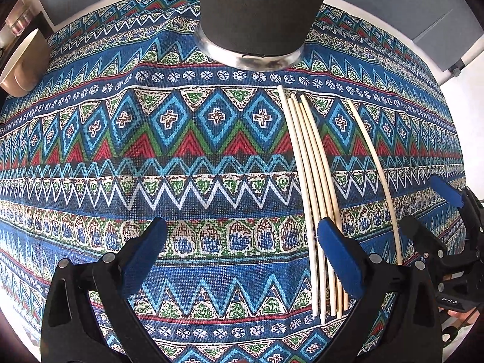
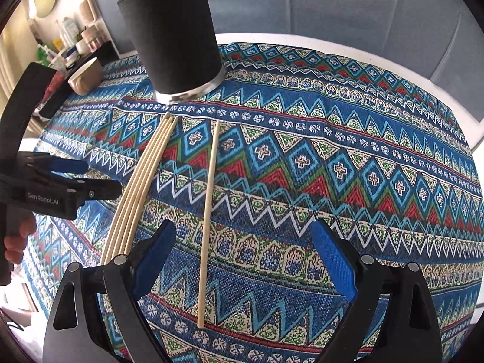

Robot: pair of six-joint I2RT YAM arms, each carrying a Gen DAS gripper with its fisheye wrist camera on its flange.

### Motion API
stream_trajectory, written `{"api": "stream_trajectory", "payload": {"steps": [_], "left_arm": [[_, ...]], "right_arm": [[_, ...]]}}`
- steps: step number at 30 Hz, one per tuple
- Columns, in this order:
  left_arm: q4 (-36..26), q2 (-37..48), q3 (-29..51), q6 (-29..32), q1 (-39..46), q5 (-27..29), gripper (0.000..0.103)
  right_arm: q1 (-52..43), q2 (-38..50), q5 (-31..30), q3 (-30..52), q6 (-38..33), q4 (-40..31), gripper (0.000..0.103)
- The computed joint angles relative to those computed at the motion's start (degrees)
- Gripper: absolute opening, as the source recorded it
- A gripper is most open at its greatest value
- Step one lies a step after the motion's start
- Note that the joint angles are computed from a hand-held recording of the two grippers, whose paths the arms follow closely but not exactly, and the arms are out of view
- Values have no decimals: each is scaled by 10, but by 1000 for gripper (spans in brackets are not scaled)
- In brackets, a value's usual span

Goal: Organize utensils
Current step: 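Move the left tool back to the remaining sticks while the right tool returns too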

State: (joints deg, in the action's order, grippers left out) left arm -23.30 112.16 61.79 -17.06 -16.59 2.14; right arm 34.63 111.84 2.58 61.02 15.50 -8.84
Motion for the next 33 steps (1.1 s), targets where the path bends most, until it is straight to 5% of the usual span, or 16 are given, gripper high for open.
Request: {"api": "stream_trajectory", "payload": {"steps": [18,30,31,33], "left_arm": [[-151,151,233,-57,-37,-58,99],[-92,96,142,-23,-12,-59,98],[-85,88,129,-20,-10,-58,98],[-78,78,116,-10,-3,-57,93]], "right_arm": [[33,65,65,71,-17,-53,87],[22,109,29,168,-6,-158,84],[19,107,27,167,-8,-156,81],[13,92,28,148,-7,-141,54]]}}
